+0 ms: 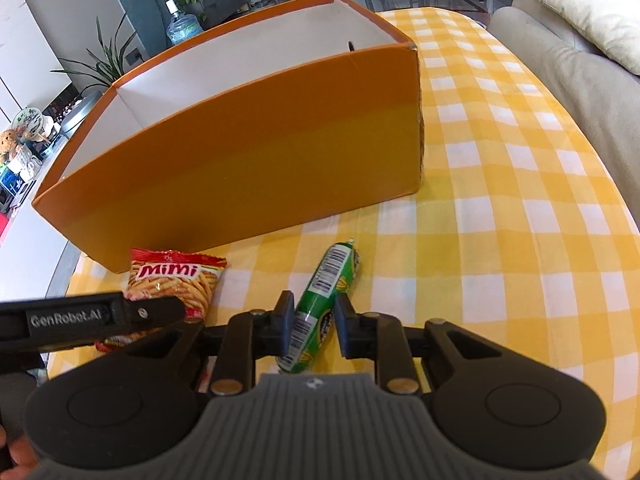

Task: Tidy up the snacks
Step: 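Grasp the Mimi chip bag with the left gripper while the right grasps the green stick, then lift the Mimi bag with the left gripper while the right lifts the green stick over the box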

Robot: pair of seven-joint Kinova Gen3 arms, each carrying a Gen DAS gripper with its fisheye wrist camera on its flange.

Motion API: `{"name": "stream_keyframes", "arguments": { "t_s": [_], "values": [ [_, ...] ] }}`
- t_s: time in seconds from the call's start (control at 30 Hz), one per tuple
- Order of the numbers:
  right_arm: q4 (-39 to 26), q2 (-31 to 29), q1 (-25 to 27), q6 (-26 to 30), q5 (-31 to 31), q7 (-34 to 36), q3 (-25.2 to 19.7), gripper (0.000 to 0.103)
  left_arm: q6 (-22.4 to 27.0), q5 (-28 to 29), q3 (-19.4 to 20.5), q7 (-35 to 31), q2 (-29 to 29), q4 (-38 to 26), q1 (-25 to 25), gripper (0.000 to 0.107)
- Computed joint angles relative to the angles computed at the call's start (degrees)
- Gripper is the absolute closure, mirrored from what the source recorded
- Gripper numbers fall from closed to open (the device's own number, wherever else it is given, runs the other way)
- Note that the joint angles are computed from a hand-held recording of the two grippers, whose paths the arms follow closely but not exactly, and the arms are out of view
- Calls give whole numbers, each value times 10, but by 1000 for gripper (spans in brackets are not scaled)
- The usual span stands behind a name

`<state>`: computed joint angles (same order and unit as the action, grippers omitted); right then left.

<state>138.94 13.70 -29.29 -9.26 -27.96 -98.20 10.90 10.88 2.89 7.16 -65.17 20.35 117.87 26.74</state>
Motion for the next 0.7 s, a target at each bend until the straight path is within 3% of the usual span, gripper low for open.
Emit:
{"name": "stream_keyframes", "arguments": {
  "t_s": [0.07,0.37,0.47,0.67,0.7],
  "values": [
    [-1,2,6,-2,2,-4,-6,84,1,-16,-21,9,2,-4,28,47],
    [-2,10,63,-20,46,-40,-59,84,-6,-31,-23,10,-1,-1,37,62],
    [-10,13,86,-15,69,-56,-76,84,1,-49,-50,24,-3,-5,68,63],
    [-26,22,127,-3,114,-99,-103,83,11,-63,-55,38,0,-14,76,64],
    [-33,25,140,8,125,-107,-113,78,14,-67,-56,40,-1,-15,76,64]
  ]
}}
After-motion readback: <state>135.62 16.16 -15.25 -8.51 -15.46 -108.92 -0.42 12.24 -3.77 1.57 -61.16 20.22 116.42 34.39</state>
